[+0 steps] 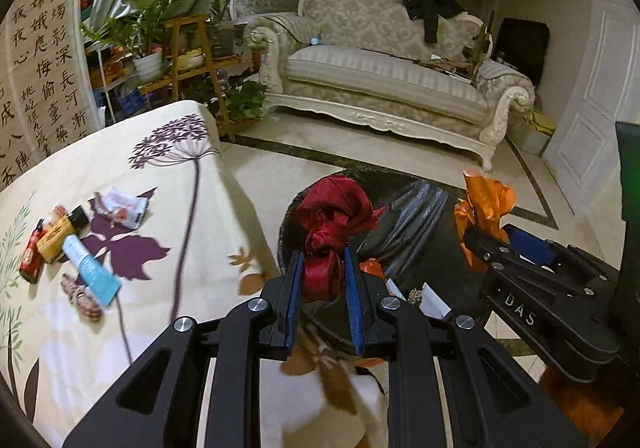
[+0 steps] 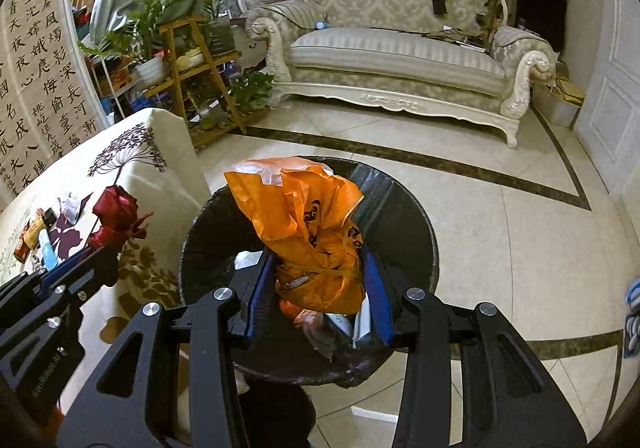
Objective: Collect trash
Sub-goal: 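Carry orange bag and red ribbon over the bin and open both grippers, then move both open grippers back to the remaining items on the table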
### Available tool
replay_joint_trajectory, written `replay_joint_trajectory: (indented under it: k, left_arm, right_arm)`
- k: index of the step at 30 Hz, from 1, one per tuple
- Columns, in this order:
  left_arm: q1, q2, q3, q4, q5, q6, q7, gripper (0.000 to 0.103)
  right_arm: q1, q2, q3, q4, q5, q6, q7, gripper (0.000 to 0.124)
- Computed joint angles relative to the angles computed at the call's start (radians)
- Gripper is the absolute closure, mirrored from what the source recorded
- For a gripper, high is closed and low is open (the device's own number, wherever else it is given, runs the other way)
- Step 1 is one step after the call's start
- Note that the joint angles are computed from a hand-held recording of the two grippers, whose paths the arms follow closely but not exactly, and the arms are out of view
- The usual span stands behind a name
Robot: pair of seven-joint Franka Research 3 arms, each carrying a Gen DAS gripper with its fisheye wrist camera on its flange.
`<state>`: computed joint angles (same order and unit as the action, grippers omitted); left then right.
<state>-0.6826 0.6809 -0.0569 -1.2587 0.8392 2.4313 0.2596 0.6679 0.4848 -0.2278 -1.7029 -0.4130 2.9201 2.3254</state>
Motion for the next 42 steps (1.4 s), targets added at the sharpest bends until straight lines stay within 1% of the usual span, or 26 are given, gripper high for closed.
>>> replay_joint_trajectory:
  k: [4, 14, 16, 17, 18, 19, 20, 25, 28, 33, 37, 42]
  left_arm:
    - [0.002, 0.062, -0.007, 0.092, -0.035, -0.033, 0.058, 0.082]
    - [-0.017, 0.192, 0.013, 0.298, -0.128, -0.118, 0.191, 0.081]
    - [-0.022, 0.21, 0.021, 0.327, -0.14, -0.128, 0.207, 0.077]
    - [-0.024, 0.213, 0.024, 0.333, -0.145, -0.13, 0.212, 0.073]
    - [-0.025, 0.213, 0.027, 0.333, -0.15, -0.13, 0.211, 0.07]
    - [-0.027, 0.214, 0.03, 0.335, -0.153, -0.129, 0.209, 0.063]
    - [-0.029, 0.214, 0.034, 0.334, -0.154, -0.127, 0.205, 0.059]
    - [-0.029, 0.211, 0.039, 0.331, -0.16, -0.12, 0.197, 0.051]
    - [-0.027, 0.194, 0.042, 0.306, -0.157, -0.108, 0.176, 0.047]
    - [-0.027, 0.145, 0.045, 0.236, -0.131, -0.086, 0.138, 0.041]
    - [-0.021, 0.061, 0.046, 0.112, -0.086, -0.05, 0.07, 0.038]
    - [-0.006, -0.05, 0.036, -0.043, -0.014, -0.04, -0.029, 0.036]
  right_arm:
    - [-0.021, 0.018, 0.01, 0.014, 0.026, -0.001, -0.017, 0.083]
    - [-0.045, 0.066, 0.017, 0.061, 0.101, 0.001, -0.073, 0.083]
    - [-0.044, 0.071, 0.011, 0.064, 0.114, 0.006, -0.075, 0.081]
    - [-0.046, 0.072, 0.013, 0.064, 0.123, 0.009, -0.079, 0.081]
    - [-0.053, 0.071, 0.02, 0.062, 0.134, 0.012, -0.088, 0.078]
    - [-0.045, 0.07, 0.01, 0.057, 0.136, 0.016, -0.084, 0.072]
    - [-0.036, 0.07, -0.002, 0.056, 0.135, 0.018, -0.079, 0.071]
    - [-0.023, 0.064, -0.02, 0.045, 0.141, 0.016, -0.069, 0.071]
    - [-0.012, 0.055, -0.034, 0.032, 0.134, 0.019, -0.053, 0.071]
    - [-0.014, 0.043, -0.034, 0.024, 0.128, 0.02, -0.042, 0.07]
    - [-0.016, 0.032, -0.021, 0.02, 0.123, 0.026, -0.049, 0.07]
    - [-0.021, 0.028, 0.014, 0.03, 0.133, 0.035, -0.089, 0.069]
